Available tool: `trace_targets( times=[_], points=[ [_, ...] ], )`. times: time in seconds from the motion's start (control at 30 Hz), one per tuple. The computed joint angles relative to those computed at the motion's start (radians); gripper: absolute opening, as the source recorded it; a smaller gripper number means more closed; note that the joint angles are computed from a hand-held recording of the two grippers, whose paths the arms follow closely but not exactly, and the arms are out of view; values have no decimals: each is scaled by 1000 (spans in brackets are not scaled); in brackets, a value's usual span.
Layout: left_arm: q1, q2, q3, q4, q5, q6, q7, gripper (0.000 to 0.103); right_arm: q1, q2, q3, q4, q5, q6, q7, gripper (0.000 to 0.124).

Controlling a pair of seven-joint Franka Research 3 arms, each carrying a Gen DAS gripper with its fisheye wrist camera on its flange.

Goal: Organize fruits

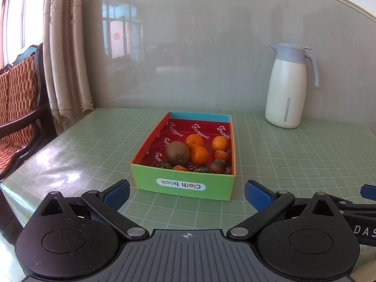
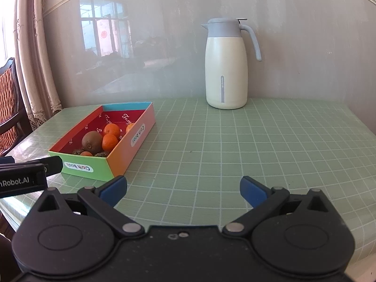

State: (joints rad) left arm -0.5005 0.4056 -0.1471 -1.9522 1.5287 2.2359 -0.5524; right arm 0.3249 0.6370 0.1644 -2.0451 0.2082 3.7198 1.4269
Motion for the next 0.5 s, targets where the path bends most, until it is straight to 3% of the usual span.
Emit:
trace_targets(
  times=[0.5],
  points=[
    [0,-3,0,-4,7,-4,-11,103,2,-2,0,0,-4,0,2,103]
  ],
)
